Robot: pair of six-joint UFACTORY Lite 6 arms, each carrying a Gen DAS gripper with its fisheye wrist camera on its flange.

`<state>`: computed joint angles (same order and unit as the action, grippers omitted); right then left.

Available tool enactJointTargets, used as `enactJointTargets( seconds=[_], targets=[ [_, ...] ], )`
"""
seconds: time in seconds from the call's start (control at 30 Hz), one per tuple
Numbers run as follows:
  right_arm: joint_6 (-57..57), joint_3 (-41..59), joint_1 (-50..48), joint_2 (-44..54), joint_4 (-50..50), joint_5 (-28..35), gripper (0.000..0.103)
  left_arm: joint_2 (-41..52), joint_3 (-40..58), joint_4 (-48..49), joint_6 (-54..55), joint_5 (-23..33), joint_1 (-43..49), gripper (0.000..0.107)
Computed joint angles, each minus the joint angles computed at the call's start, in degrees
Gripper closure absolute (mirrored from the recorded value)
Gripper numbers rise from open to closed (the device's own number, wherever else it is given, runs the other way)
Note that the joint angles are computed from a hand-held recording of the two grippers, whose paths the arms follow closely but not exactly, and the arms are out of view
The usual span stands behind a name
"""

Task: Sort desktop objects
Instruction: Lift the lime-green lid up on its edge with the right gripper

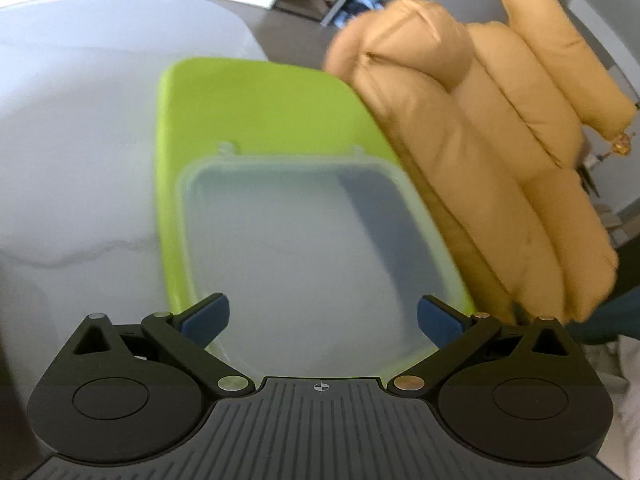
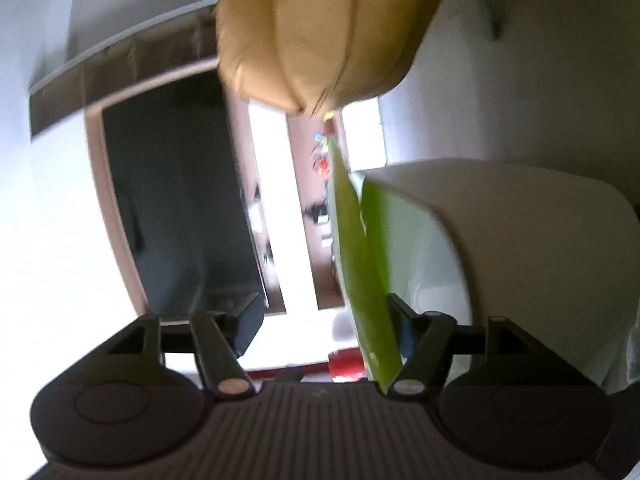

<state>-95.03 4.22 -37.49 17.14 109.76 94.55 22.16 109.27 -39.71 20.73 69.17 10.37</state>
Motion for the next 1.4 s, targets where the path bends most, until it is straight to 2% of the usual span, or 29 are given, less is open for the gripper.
enactJointTargets(
  seconds=[0.07, 0.1, 0.13, 0.2, 0.23, 0.33, 0.37, 0.43, 0.5, 0.57, 0.7, 0.8, 0.93, 1.03, 1.17, 1.27, 1.33, 1.4],
  targets=[
    [1.7, -1.9, 7.3, -7.2, 7.9, -2.7, 0.034, 0.6, 0.7, 0.2, 0.4, 0.6, 2.1, 0.004],
    [3.0, -2.7, 11.1, -11.3, 12.2, -5.2, 0.038, 1.3, 1.6, -0.1, 0.8, 1.5, 3.2, 0.004],
    [5.2, -3.2, 15.0, -16.7, 16.1, -10.1, 0.057, 1.4, 1.9, -0.7, 1.7, 2.3, 4.0, 0.004],
    [5.8, -2.6, 20.6, -21.3, 21.2, -16.9, 0.082, 0.9, 1.8, -1.7, 2.6, 3.8, 5.8, 0.004],
    [8.1, -1.6, 21.0, -20.3, 20.8, -16.6, 0.084, 0.6, 1.6, -3.0, 3.2, 4.8, 6.8, 0.004],
    [12.2, 0.7, 16.9, -11.2, 16.1, -6.9, 0.083, 0.2, 0.7, -10.2, 5.4, 9.2, 10.3, 0.004],
    [11.7, 0.9, 14.4, -7.7, 13.8, -2.9, 0.083, 0.2, 0.6, -12.3, 5.8, 10.9, 11.4, 0.004],
    [11.2, 1.0, 8.5, -4.1, 8.7, 0.8, 0.083, 0.5, 1.0, -15.1, 5.6, 14.1, 13.0, 0.004],
    [8.1, 2.0, 1.4, 3.8, 1.8, 6.9, 0.083, 0.6, 1.1, -15.0, 3.6, 15.2, 13.6, 0.004],
    [5.0, 2.8, -5.4, 8.7, -4.8, 10.1, 0.083, 1.3, 0.8, -15.5, 2.9, 16.3, 13.7, 0.004],
    [6.1, 4.1, -12.0, 10.6, -10.9, 10.3, 0.083, 2.2, -2.0, -13.1, 1.1, 14.3, 10.6, 0.004],
    [7.2, 4.7, -9.6, 11.9, -9.9, 11.8, 0.082, 1.8, -3.6, -11.9, 0.4, 9.8, 8.3, 0.004],
    [5.3, 6.5, -8.0, 17.2, -9.9, 14.0, 0.082, 3.4, -2.8, -16.8, 0.8, 13.6, 9.4, 0.004],
    [5.0, 7.7, -8.0, 19.3, -10.2, 14.0, 0.082, 6.0, 0.2, -16.7, -1.3, 16.0, 8.6, 0.004],
    [6.8, 7.8, -7.0, 17.0, -9.7, 13.5, 0.081, 12.0, 11.6, -13.0, -0.5, 19.3, 8.4, 0.004],
    [6.3, 7.3, -7.6, 15.9, -11.0, 12.7, 0.081, 8.9, 12.2, -6.8, 3.5, 14.9, 9.9, 0.004],
    [5.6, 7.5, -7.5, 16.7, -11.2, 12.6, 0.081, 11.0, 17.1, -4.6, 2.9, 15.1, 10.7, 0.004],
    [4.5, 7.9, -7.3, 18.4, -11.6, 12.5, 0.081, 10.9, 17.9, -3.7, 0.5, 15.8, 10.0, 0.004]
  ],
)
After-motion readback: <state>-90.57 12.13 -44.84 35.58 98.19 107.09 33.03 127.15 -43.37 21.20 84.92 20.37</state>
